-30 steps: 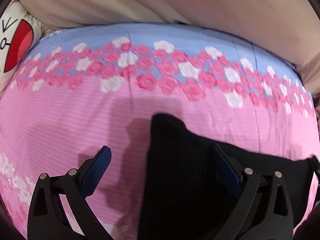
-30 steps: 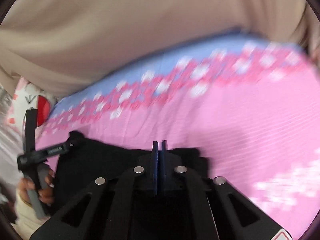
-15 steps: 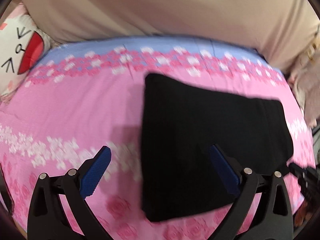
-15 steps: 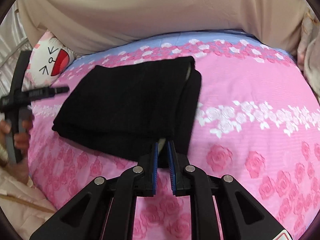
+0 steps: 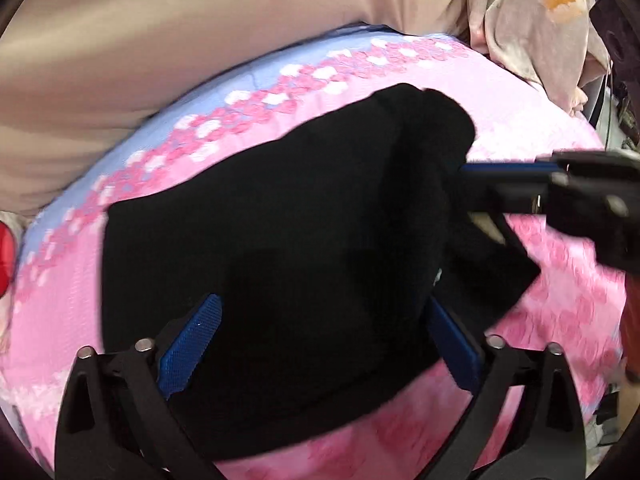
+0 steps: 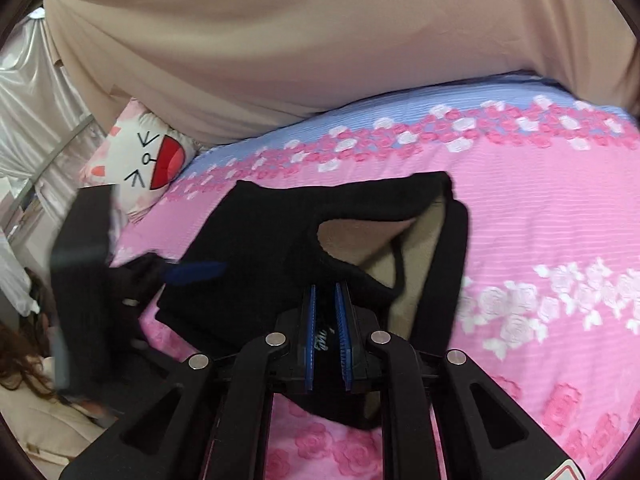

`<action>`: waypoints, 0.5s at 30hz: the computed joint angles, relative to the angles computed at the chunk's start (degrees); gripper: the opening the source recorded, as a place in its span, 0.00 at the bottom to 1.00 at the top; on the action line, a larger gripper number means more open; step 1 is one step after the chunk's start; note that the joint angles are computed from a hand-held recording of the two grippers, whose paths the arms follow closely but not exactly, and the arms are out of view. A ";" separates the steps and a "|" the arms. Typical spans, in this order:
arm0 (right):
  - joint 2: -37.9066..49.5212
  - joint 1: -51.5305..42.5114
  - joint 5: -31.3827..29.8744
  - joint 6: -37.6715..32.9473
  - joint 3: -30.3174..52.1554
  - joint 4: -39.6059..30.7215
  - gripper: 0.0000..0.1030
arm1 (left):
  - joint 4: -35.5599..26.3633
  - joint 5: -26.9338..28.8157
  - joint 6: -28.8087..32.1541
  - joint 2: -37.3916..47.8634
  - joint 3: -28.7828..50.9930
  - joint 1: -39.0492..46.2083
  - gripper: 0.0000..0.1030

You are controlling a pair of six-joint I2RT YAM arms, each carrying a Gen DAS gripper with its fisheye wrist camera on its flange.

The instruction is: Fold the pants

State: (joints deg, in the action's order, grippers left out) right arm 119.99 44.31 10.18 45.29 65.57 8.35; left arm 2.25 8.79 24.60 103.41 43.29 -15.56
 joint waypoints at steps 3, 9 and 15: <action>-0.91 -0.45 0.15 0.93 -1.81 0.60 0.17 | -6.38 6.65 -2.05 2.76 6.38 2.64 0.39; -3.46 -0.52 1.82 3.35 -6.33 0.21 0.46 | -10.92 11.51 -4.69 4.36 14.05 7.28 0.06; 0.33 -1.48 0.26 -1.66 -0.76 -0.67 0.46 | -17.25 17.84 -4.26 2.81 18.39 10.69 0.06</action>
